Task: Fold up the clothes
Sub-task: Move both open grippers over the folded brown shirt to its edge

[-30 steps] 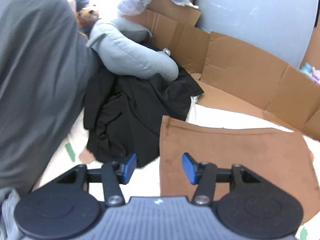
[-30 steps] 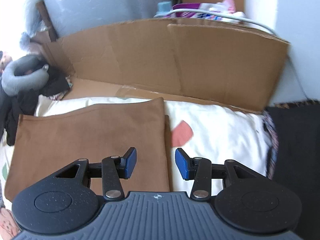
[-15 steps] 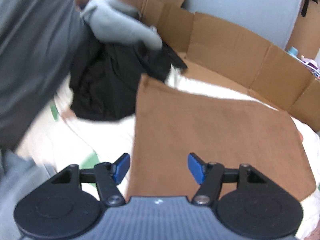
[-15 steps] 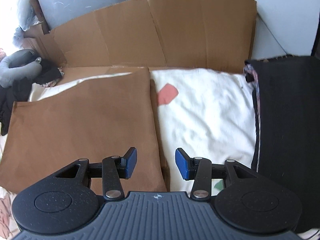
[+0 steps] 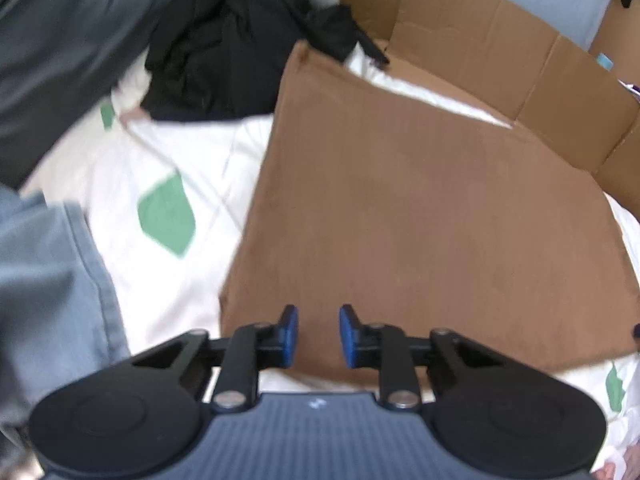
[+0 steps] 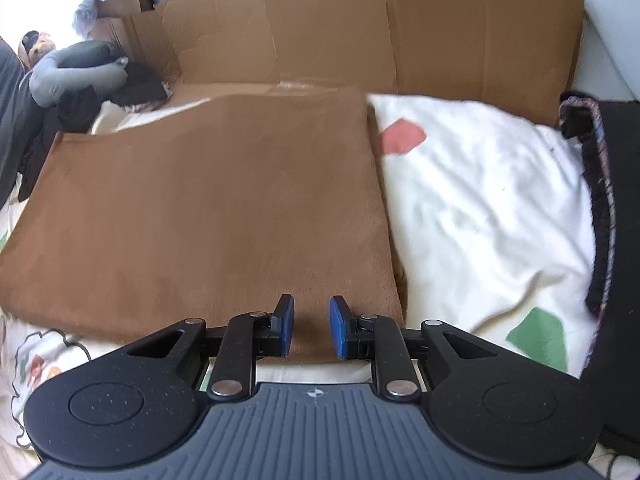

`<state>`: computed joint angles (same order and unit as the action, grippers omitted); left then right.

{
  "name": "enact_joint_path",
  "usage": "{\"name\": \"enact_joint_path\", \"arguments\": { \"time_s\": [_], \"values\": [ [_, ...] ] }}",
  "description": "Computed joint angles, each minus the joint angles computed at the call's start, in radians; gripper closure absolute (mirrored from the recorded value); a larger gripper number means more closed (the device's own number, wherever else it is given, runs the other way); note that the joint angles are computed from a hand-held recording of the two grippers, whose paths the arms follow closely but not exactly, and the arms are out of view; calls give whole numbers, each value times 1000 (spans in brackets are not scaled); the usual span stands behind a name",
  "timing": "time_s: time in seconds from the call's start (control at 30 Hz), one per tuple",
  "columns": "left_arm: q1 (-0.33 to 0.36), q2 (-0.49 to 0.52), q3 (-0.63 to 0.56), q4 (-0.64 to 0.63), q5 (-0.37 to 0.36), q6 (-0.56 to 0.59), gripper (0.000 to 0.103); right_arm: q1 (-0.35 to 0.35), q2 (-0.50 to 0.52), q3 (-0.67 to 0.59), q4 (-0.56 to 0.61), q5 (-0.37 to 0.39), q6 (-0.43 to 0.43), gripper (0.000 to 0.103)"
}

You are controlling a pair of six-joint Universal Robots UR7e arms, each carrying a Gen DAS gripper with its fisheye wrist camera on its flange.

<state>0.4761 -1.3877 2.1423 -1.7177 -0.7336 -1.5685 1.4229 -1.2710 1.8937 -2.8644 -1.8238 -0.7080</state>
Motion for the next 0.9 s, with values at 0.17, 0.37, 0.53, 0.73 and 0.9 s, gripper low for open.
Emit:
{"name": "enact_joint_path", "arguments": {
  "time_s": [0.17, 0.37, 0.53, 0.73, 0.9],
  "values": [
    [16, 7, 28, -10, -23, 12, 80, -16, 8, -7, 8, -12, -13, 78],
    [28, -26, 44, 43, -25, 11, 88, -23, 4, -12, 15, -45, -48, 79],
    [25, -62, 32, 154, -25, -87, 99, -16, -5, -19, 34, -80, -81, 81],
    [-20, -27, -49, 341, -16, -184, 91, 13, -8, -22, 14, -109, -79, 81],
    [-25, -9, -55, 230, 3, -123, 88, 33, -5, -23, 48, -56, -48, 81]
  ]
}}
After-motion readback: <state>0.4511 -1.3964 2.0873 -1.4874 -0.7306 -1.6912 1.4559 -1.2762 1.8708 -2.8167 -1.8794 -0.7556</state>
